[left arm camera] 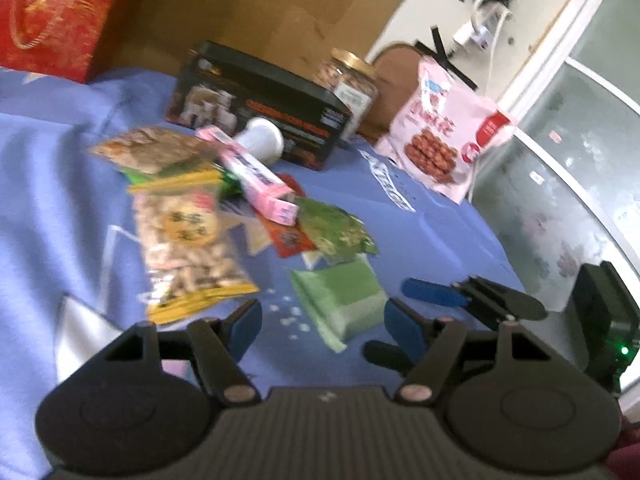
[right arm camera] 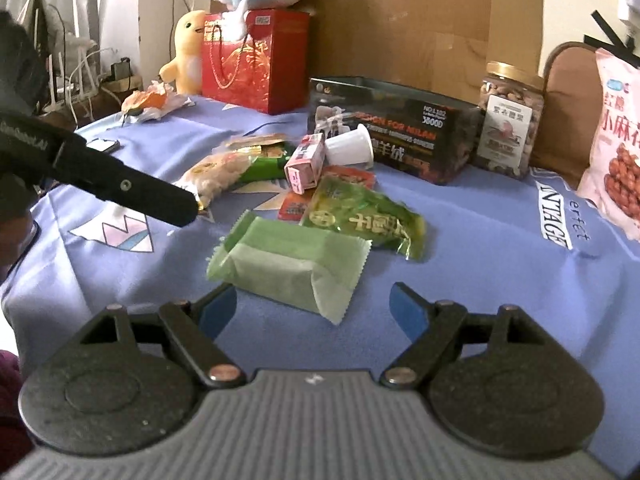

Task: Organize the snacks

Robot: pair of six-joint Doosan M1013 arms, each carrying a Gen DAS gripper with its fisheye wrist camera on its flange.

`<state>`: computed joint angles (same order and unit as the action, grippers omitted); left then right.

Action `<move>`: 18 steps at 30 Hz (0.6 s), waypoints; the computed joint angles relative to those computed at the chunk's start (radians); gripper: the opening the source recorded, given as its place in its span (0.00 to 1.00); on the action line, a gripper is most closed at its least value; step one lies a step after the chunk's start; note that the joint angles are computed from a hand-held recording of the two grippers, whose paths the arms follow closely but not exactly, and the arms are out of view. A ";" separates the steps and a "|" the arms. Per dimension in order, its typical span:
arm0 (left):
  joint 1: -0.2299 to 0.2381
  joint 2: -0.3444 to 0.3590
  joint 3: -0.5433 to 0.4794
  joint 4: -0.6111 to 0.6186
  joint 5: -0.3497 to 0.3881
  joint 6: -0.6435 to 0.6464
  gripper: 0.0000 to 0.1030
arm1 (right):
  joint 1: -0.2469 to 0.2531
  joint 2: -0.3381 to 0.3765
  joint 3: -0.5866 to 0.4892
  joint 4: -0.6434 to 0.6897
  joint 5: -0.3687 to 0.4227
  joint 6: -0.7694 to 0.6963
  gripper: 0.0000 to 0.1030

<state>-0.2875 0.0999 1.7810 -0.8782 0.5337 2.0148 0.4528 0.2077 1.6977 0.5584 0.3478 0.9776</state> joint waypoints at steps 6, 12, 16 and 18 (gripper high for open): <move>-0.019 0.051 -0.047 0.036 0.029 -0.013 0.52 | -0.013 0.016 -0.013 0.126 0.040 -0.119 0.64; -0.015 0.051 -0.057 0.067 0.037 -0.042 0.37 | -0.006 0.012 -0.008 0.204 0.016 -0.198 0.44; -0.007 0.036 -0.065 0.039 0.015 -0.013 0.37 | -0.017 0.003 -0.008 0.372 -0.001 -0.346 0.42; -0.006 0.037 -0.089 0.045 -0.010 0.008 0.37 | -0.015 0.005 -0.018 0.445 -0.040 -0.427 0.42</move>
